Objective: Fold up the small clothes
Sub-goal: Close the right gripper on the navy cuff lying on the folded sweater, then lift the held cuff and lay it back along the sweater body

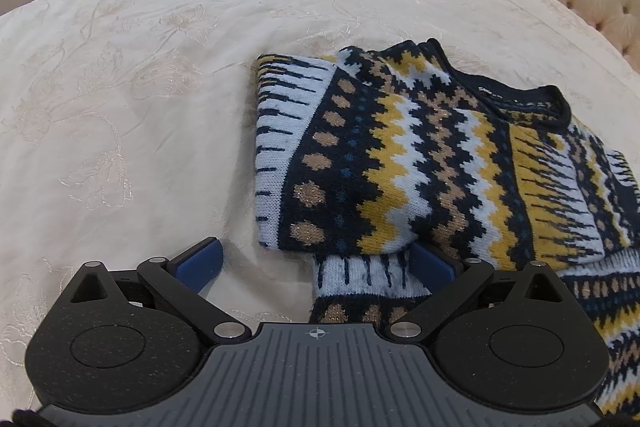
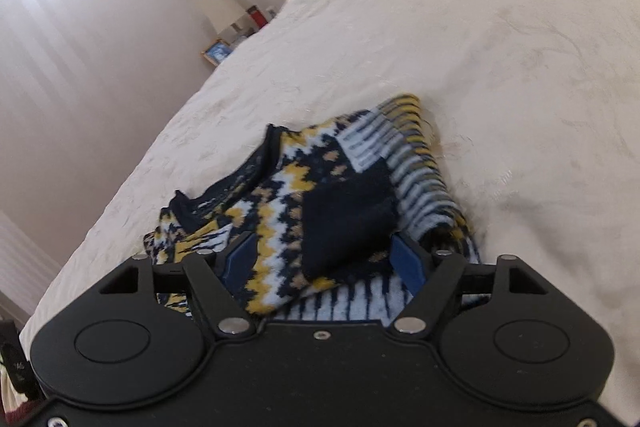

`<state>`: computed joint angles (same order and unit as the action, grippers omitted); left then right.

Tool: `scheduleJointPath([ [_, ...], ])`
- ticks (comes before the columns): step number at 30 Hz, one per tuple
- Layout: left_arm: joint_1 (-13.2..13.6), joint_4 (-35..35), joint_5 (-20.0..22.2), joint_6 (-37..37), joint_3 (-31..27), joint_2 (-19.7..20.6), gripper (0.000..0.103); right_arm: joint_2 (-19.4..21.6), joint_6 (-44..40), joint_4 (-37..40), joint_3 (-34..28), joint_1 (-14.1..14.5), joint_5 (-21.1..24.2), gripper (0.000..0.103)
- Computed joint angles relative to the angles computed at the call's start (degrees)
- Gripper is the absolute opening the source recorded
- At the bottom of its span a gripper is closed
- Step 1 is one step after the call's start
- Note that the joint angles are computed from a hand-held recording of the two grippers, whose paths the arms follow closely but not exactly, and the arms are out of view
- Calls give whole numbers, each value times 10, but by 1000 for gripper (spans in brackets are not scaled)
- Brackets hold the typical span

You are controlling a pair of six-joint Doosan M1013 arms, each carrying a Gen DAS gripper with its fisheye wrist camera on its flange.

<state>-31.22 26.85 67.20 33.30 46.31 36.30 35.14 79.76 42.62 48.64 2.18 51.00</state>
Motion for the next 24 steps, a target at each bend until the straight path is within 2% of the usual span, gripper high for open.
scheduleJointPath([
  [3, 0, 0, 0, 0, 0, 0, 102, 0, -27, 26, 8, 2, -13, 78],
  [4, 0, 0, 0, 0, 0, 0, 102, -1, -41, 37, 15, 3, -22, 75],
  [6, 0, 1, 0, -1, 1, 0, 102, 1, -48, 32, 14, 6, -26, 43],
  [10, -1, 5, 1, -2, 1, 0, 102, 3, -25, 0, 15, 10, -29, 30],
  [12, -1, 6, 1, -2, 1, 0, 102, -1, -33, 4, 27, 10, -44, 12],
  [15, -1, 5, 0, -2, 1, 0, 102, -14, -91, 70, 45, 6, -64, 11],
  [19, -1, 5, -2, -2, 3, -1, 102, -45, -270, 248, 82, -2, -105, 11],
  [21, -1, 4, -2, -1, 3, -1, 102, -49, -260, 224, 83, -1, -125, 10],
  [23, -1, 1, 0, 1, 1, -1, 102, -40, -174, 111, 66, 3, -125, 10],
  [24, 0, -4, 0, 6, -1, -1, 101, -32, -125, 58, 55, 5, -108, 11],
])
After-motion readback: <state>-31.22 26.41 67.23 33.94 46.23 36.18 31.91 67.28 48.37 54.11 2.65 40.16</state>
